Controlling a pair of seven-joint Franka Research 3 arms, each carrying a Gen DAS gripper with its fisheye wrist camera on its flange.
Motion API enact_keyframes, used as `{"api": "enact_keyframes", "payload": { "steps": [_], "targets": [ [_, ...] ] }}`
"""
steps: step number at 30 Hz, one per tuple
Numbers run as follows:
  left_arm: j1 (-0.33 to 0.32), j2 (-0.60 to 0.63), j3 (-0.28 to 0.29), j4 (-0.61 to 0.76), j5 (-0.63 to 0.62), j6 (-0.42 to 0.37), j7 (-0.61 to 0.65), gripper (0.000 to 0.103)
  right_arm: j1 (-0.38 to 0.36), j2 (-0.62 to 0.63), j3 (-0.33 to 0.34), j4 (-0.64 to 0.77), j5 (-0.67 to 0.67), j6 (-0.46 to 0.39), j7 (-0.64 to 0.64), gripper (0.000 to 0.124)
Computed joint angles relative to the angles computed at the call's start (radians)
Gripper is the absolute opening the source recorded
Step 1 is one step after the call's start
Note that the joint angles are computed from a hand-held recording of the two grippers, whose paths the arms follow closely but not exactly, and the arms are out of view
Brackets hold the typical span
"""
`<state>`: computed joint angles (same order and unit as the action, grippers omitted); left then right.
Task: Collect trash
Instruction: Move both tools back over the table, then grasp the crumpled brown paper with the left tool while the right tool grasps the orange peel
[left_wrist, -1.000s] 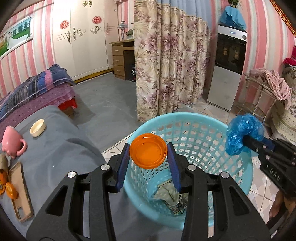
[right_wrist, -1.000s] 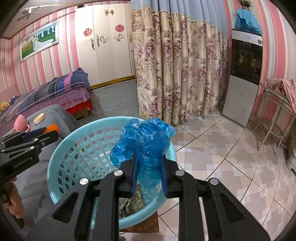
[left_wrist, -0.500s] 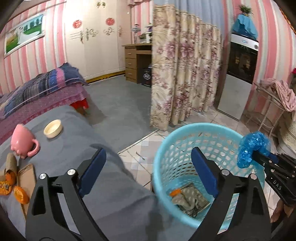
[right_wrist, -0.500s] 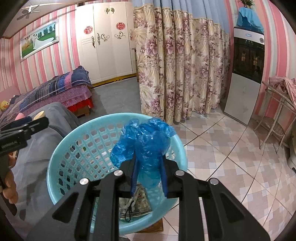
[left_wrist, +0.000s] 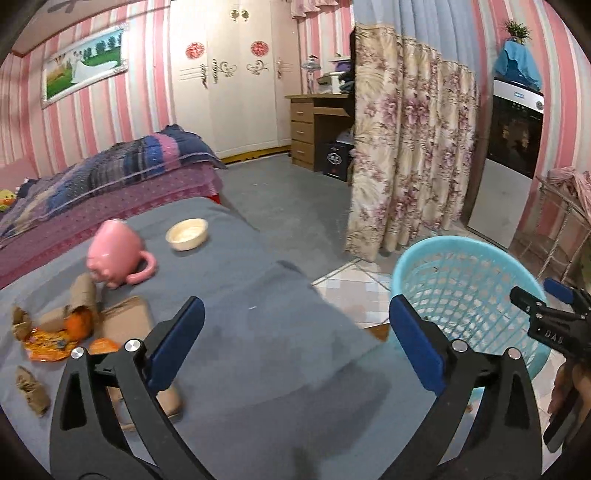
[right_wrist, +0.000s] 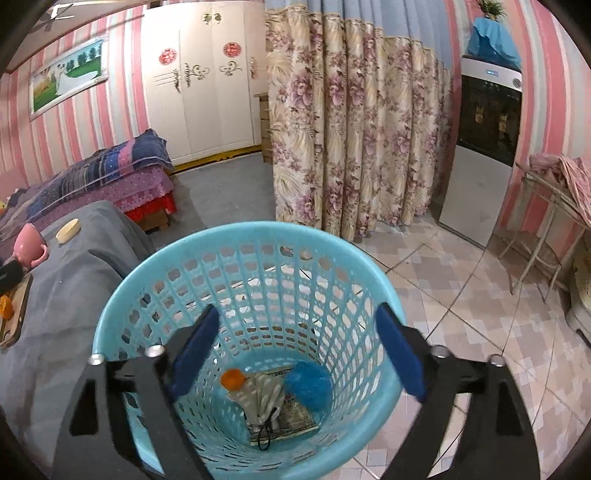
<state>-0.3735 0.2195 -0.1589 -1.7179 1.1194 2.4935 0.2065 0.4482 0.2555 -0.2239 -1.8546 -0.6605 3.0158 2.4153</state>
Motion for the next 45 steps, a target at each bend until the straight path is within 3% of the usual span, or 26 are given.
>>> {"api": "enact_keyframes", "payload": {
  "steps": [7, 17, 24, 28, 32, 38, 41, 43, 45],
  "targets": [
    [0.05, -0.167, -0.021, -0.188, 0.029, -0.025, -0.079, 0.097, 0.02, -0.015, 0.003, -0.006, -0.049, -0.024, 0.061, 0.09],
    [0.198, -0.419, -0.062, -0.466, -0.017, -0.02, -0.15, 0.098, 0.063, -0.025, 0.058, 0.037, -0.195, -0.038, 0.214, 0.094],
    [0.293, -0.553, -0.084, -0.63, -0.028, -0.087, -0.153, 0.098, 0.11, 0.031, 0.136, 0.103, -0.104, -0.072, 0.127, 0.095],
    [0.337, -0.636, -0.06, -0.736, -0.059, -0.039, -0.156, 0.097, 0.15, 0.093, 0.168, 0.184, 0.005, -0.086, 0.049, 0.095],
    [0.379, -0.677, -0.021, -0.792, -0.129, 0.057, -0.091, 0.097, 0.213, 0.164, 0.159, 0.286, 0.063, -0.108, -0.013, 0.095],
    [0.425, -0.667, -0.011, -0.814, -0.243, 0.147, -0.006, 0.097, 0.259, 0.3, 0.17, 0.477, 0.206, -0.159, -0.133, 0.095],
    [0.435, -0.653, -0.008, -0.817, -0.301, 0.185, 0.054, 0.096, 0.286, 0.331, 0.151, 0.508, 0.237, -0.162, -0.187, 0.095],
    [0.433, -0.638, 0.006, -0.819, -0.346, 0.226, 0.105, 0.088, 0.295, 0.336, 0.149, 0.508, 0.263, -0.167, -0.234, 0.095],
    [0.424, -0.612, 0.018, -0.806, -0.407, 0.237, 0.171, 0.072, 0.297, 0.338, 0.15, 0.516, 0.293, -0.172, -0.274, 0.095]
  ]
}}
